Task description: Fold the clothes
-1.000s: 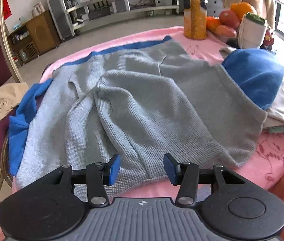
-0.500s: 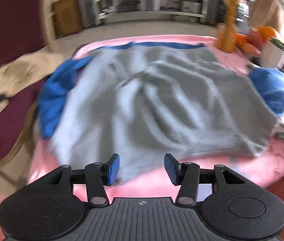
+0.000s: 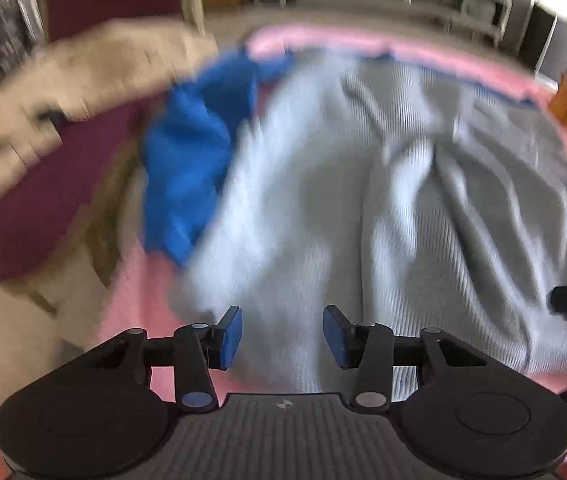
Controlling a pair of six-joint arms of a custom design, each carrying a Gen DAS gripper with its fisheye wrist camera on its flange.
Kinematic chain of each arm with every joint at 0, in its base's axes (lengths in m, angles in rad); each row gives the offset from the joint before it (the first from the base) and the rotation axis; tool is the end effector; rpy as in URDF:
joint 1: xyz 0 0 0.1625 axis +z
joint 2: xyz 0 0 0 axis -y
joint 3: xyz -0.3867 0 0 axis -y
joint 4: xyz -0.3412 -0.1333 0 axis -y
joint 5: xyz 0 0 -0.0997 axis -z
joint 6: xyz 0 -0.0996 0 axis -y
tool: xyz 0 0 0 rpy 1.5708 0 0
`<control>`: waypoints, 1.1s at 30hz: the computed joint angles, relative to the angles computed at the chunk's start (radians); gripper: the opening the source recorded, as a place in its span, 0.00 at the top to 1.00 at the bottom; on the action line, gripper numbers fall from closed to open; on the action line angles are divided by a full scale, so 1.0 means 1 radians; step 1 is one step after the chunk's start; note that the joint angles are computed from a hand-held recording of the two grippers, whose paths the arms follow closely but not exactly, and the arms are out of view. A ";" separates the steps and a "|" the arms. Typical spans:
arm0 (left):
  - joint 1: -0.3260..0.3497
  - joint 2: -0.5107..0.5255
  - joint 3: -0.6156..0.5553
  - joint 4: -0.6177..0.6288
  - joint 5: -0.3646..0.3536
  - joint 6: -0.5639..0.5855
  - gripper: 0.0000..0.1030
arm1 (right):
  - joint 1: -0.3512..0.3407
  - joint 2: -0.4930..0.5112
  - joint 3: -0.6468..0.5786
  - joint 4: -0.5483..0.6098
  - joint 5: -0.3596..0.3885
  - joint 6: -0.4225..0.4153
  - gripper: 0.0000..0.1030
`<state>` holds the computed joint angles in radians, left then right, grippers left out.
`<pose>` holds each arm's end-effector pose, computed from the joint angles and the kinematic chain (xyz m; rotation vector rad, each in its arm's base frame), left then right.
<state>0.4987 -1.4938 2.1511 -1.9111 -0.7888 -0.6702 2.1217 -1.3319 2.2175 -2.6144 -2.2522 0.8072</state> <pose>-0.2299 -0.3569 0.2414 0.6235 2.2817 -0.5014 0.2790 -0.3193 0.2133 -0.4060 -2.5782 0.7417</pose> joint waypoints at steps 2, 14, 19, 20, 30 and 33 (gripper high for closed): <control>0.026 0.019 -0.015 0.029 -0.033 0.015 0.54 | 0.008 0.039 -0.044 0.108 -0.007 0.027 0.73; 0.158 0.080 -0.253 -0.099 0.144 -0.009 0.47 | 0.173 0.373 -0.620 0.143 -0.252 -0.463 0.43; 0.259 0.167 -0.316 -0.126 0.184 -0.069 0.51 | 0.105 0.561 -0.789 0.183 -0.287 -0.513 0.43; 0.274 0.157 -0.303 -0.142 0.175 -0.076 0.51 | 0.085 0.590 -0.804 0.176 -0.260 -0.497 0.44; 0.390 0.079 -0.304 -0.292 0.026 -0.167 0.54 | -0.037 0.784 -0.980 0.119 0.121 -0.542 0.43; 0.364 0.085 -0.291 -0.310 0.071 -0.139 0.51 | -0.044 0.815 -1.007 0.143 0.165 -0.564 0.43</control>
<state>0.8627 -1.4088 1.8600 -2.2213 -0.7176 -0.8091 2.0780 -0.5170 1.2102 -2.4716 -2.0869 0.2431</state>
